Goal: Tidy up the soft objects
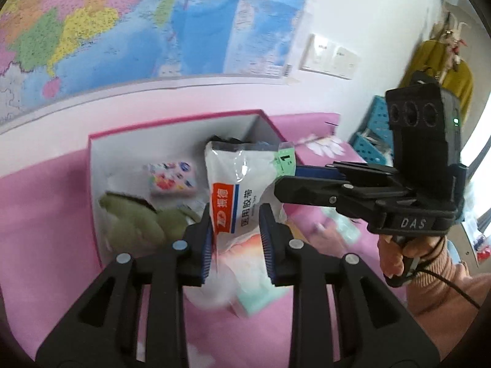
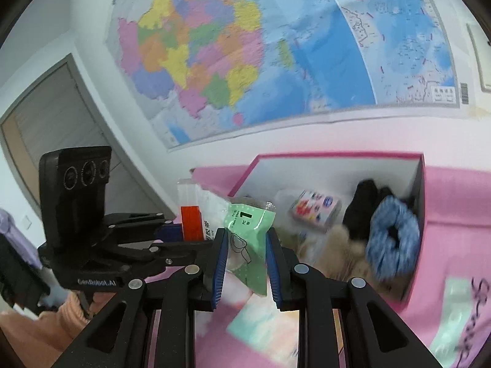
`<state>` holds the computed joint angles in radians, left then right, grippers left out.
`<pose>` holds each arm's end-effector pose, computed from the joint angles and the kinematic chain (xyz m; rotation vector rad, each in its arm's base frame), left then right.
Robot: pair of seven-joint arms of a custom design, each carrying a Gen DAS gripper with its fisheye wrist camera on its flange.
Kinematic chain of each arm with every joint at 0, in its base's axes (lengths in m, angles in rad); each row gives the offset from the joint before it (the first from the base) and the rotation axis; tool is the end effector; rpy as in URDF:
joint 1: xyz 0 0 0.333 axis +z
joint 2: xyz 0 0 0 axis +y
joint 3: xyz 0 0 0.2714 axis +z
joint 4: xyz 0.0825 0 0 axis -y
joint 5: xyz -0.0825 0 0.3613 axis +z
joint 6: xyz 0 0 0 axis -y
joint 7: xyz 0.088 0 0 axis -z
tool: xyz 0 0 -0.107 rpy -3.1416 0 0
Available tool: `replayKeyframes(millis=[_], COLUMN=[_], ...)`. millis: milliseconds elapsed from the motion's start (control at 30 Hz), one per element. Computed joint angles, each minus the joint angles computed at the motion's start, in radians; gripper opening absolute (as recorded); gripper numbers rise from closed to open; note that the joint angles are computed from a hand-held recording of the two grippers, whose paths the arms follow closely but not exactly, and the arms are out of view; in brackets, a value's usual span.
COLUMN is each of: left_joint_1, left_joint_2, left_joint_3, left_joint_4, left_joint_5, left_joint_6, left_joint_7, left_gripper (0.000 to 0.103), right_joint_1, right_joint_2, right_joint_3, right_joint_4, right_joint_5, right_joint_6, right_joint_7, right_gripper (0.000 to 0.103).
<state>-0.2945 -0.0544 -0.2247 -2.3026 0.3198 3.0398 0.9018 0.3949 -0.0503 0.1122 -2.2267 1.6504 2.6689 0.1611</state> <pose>0.4534 -0.2880 0.4297 -1.7151 2.0137 -1.0237 0.4711 0.2282 0.3914 -1.7929 1.0373 0.0009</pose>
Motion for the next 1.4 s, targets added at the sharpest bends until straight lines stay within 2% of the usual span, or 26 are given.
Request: replayKeyframes(millis=[133,267,367,467,567,733,767,867,967,1000,1033,1100,1167,1200,1300,1367,1400], left_joint_1=[0.029,0.061,0.064,0.059,0.065,0.063,0.057,0.064,0.08,0.088,0.094,0.11,0.113,0.126,0.113,0.076,0.073], left_joint_2=[0.08,0.15,0.208,0.237,0.228,0.18,0.155,0.092,0.017,-0.009,-0.029,-0.067,-0.084,-0.092,-0.088,-0.063,-0.054], left_joint_3=[0.006,-0.007,0.008,0.027,0.033,0.051,0.06,0.055,0.036,0.029,0.019,-0.013,-0.035,-0.059,-0.086,-0.08,-0.093], left_joint_4=[0.098,0.167,0.232,0.265,0.247,0.199,0.178,0.125,0.056,0.03,0.012,-0.018,-0.028,-0.03,-0.04,-0.047,-0.043], left_joint_5=[0.031,-0.021,0.033,0.102,0.147,0.273,0.332,0.438,0.521,0.555,0.576,0.667,0.701,0.76,0.801,0.749,0.762], left_joint_6=[-0.076,-0.116,-0.178,-0.219,-0.212,-0.186,-0.178,-0.154,-0.088,-0.06,-0.043,0.002,0.027,0.038,0.087,0.115,0.114], left_joint_7=[-0.009,0.038,-0.036,-0.126,-0.19,-0.326,-0.384,-0.488,-0.558,-0.583,-0.597,-0.667,-0.679,-0.731,-0.753,-0.687,-0.696], left_gripper=[0.03,0.03,0.03,0.03,0.03,0.03,0.03,0.03,0.041,0.045,0.045,0.045,0.045,0.045,0.046,0.046,0.046], right_joint_1=[-0.007,-0.026,-0.031,-0.027,-0.049,-0.071,-0.072,-0.082,-0.077,-0.076,-0.076,-0.064,-0.054,-0.049,-0.039,-0.034,-0.035], right_joint_2=[0.114,0.212,0.28,0.335,0.346,0.307,0.295,0.232,0.163,0.133,0.093,0.039,-0.023,-0.05,-0.124,-0.15,-0.158], right_joint_3=[0.007,0.021,0.038,0.05,0.08,0.1,0.101,0.1,0.078,0.068,0.054,0.033,0.012,0.001,-0.025,-0.034,-0.042], right_joint_4=[0.124,0.224,0.286,0.327,0.328,0.277,0.265,0.203,0.138,0.109,0.071,0.017,-0.048,-0.077,-0.168,-0.217,-0.24], right_joint_5=[-0.07,-0.142,-0.231,-0.341,-0.339,-0.324,-0.314,-0.234,-0.164,-0.132,-0.112,-0.092,-0.07,-0.068,-0.058,-0.066,-0.081], right_joint_6=[0.041,0.057,0.102,0.171,0.214,0.215,0.217,0.202,0.169,0.151,0.118,0.098,0.082,0.072,0.074,0.097,0.095], right_joint_7=[0.065,0.143,0.216,0.344,0.354,0.31,0.296,0.21,0.139,0.109,0.088,0.058,0.025,0.018,-0.003,0.009,0.024], right_gripper=[0.024,0.021,0.021,0.026,0.028,0.03,0.03,0.032,0.034,0.037,0.039,0.041,0.041,0.042,0.043,0.044,0.045])
